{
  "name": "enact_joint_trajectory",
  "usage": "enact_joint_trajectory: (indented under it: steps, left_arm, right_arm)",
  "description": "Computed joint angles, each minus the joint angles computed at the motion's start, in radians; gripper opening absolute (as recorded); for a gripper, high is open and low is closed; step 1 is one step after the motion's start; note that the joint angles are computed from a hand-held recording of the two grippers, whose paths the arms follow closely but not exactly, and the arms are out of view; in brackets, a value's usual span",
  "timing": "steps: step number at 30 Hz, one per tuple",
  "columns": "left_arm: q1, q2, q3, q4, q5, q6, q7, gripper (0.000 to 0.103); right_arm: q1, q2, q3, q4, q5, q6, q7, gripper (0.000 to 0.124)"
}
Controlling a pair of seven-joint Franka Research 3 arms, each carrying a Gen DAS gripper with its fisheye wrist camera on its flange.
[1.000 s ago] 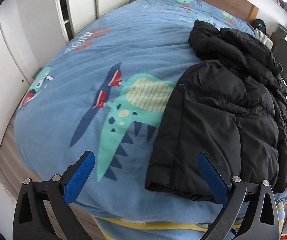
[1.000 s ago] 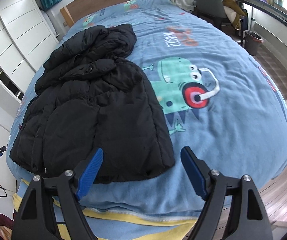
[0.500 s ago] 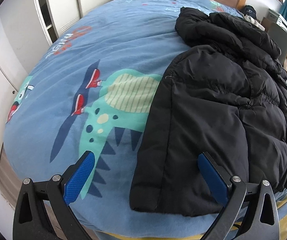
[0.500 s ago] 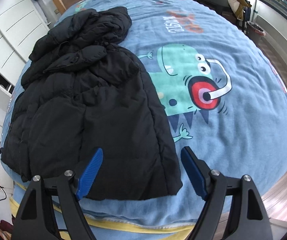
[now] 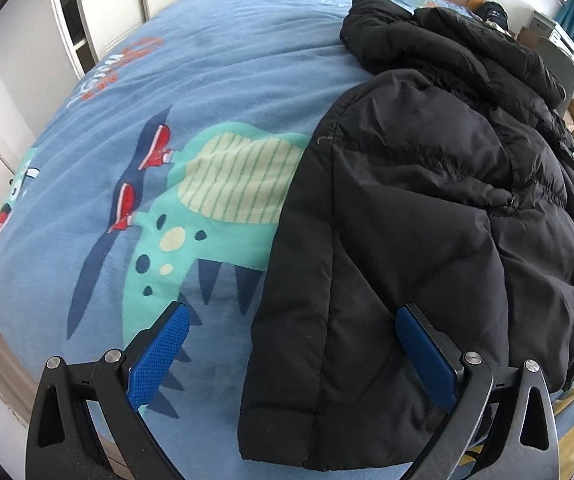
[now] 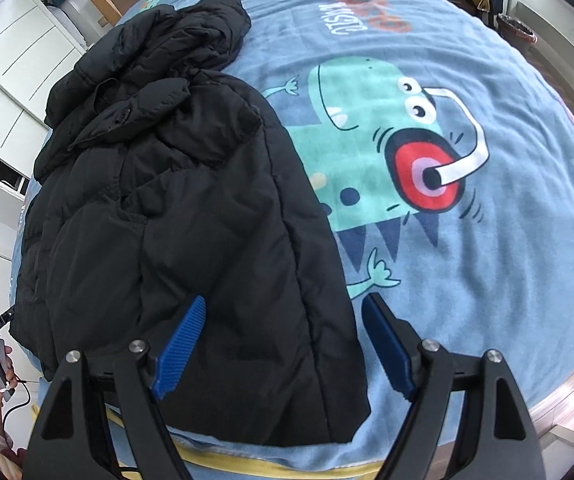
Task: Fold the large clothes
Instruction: 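Move both tools down toward the hem edge of the coat, then close both tools on the coat hem edge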
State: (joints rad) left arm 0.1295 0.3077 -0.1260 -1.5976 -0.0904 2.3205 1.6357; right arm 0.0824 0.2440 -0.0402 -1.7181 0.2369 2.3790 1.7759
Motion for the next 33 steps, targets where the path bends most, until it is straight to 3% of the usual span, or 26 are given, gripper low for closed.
enact_joint_trajectory:
  steps: [9,18,27,33]
  left_arm:
    - [0.049,0.028,-0.024,0.015,-0.142,-0.063,0.041,0.102]
    - [0.099,0.056,-0.048,0.030,-0.333,-0.150,0.125,0.102]
    - [0.119,0.079,-0.063,0.048,-0.465,-0.219,0.200,0.102]
    - [0.118,0.089,-0.067,0.062,-0.512,-0.248,0.222,0.086]
  right_arm:
    - [-0.019,0.029,0.012,0.002,0.082,0.005,-0.034,0.081]
    - [-0.053,0.030,0.038,-0.033,0.257,0.009,-0.143,0.081]
    - [-0.090,0.055,0.060,-0.007,0.437,-0.056,-0.274,0.081]
    - [-0.114,0.076,0.059,0.034,0.508,-0.136,-0.308,0.081]
